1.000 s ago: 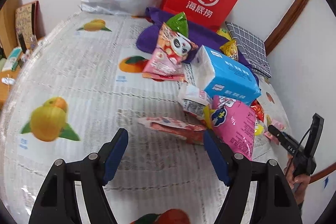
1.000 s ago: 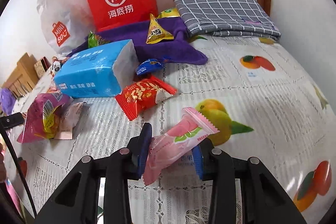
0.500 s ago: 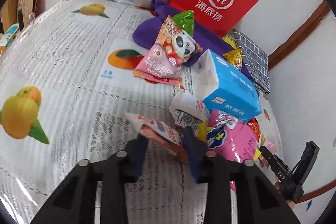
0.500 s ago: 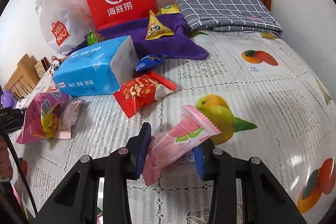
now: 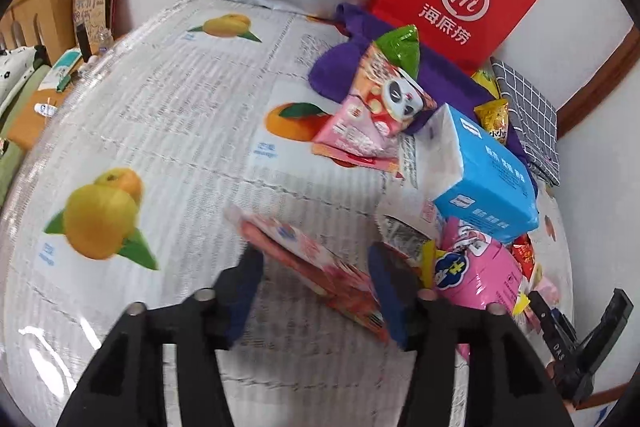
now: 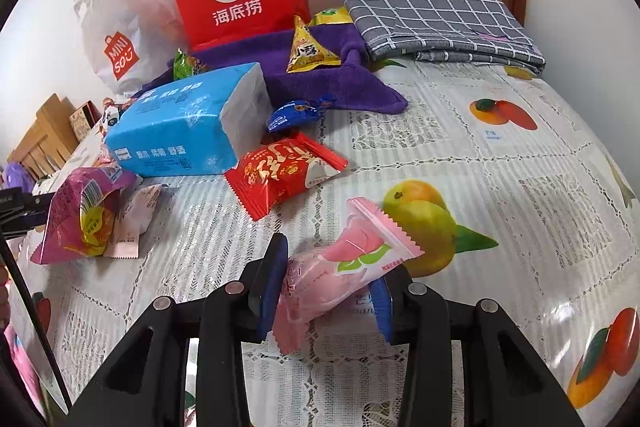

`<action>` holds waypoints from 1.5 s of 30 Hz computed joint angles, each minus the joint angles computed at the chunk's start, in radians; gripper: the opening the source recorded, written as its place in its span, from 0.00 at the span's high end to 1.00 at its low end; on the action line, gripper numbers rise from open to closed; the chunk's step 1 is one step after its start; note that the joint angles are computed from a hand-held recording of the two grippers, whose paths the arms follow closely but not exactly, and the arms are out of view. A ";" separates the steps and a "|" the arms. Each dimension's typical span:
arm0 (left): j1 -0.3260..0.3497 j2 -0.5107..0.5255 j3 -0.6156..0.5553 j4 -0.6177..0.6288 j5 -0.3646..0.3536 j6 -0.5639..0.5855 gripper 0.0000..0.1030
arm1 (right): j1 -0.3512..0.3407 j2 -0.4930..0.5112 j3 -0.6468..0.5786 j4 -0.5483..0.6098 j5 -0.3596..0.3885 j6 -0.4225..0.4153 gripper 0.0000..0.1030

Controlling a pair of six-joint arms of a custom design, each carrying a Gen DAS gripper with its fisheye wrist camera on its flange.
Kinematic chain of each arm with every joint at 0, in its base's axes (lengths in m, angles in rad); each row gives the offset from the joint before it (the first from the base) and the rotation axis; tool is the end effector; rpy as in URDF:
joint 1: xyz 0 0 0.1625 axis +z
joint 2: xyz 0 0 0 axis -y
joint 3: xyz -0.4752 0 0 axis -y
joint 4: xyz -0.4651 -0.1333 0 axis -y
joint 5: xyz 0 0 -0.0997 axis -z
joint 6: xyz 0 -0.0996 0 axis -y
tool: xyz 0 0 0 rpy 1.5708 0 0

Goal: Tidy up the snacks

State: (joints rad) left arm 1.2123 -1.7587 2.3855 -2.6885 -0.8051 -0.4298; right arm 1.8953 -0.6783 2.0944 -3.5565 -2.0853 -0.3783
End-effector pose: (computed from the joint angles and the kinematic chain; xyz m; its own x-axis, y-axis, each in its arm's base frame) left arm 0.0457 -0.4546 0.3402 -0.8468 -0.3923 -0.3592 -0.0478 0.7286 -0.6832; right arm 0.2624 -0.5156 -0.0181 -0.7462 -0.3190 0.5843 -0.5855 0.7321 -0.3481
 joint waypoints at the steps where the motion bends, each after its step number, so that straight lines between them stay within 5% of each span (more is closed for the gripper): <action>1: -0.005 0.010 0.001 0.003 0.000 -0.011 0.45 | 0.001 0.000 0.000 0.001 0.001 -0.003 0.61; 10: -0.096 0.063 0.023 0.121 0.176 -0.160 0.37 | 0.002 -0.006 0.004 0.022 0.027 -0.028 0.61; 15: -0.119 0.064 0.023 0.183 0.232 -0.192 0.45 | -0.001 -0.015 0.008 0.039 0.047 -0.032 0.61; 23: -0.165 -0.010 0.008 0.546 0.326 -0.410 0.51 | 0.001 -0.020 0.006 0.060 0.052 -0.043 0.61; 30: -0.113 0.023 0.029 0.152 0.210 -0.149 0.48 | 0.002 -0.017 0.008 0.059 0.054 -0.040 0.61; 36: -0.059 0.110 -0.029 0.149 0.242 -0.123 0.50 | 0.000 -0.016 0.008 0.055 0.057 -0.040 0.61; 38: -0.057 0.121 -0.026 0.118 0.266 -0.073 0.69 | 0.001 -0.015 0.009 0.052 0.057 -0.040 0.61; 45: -0.037 0.099 -0.001 0.000 0.212 0.122 0.68 | 0.004 -0.007 0.001 0.048 0.039 -0.051 0.60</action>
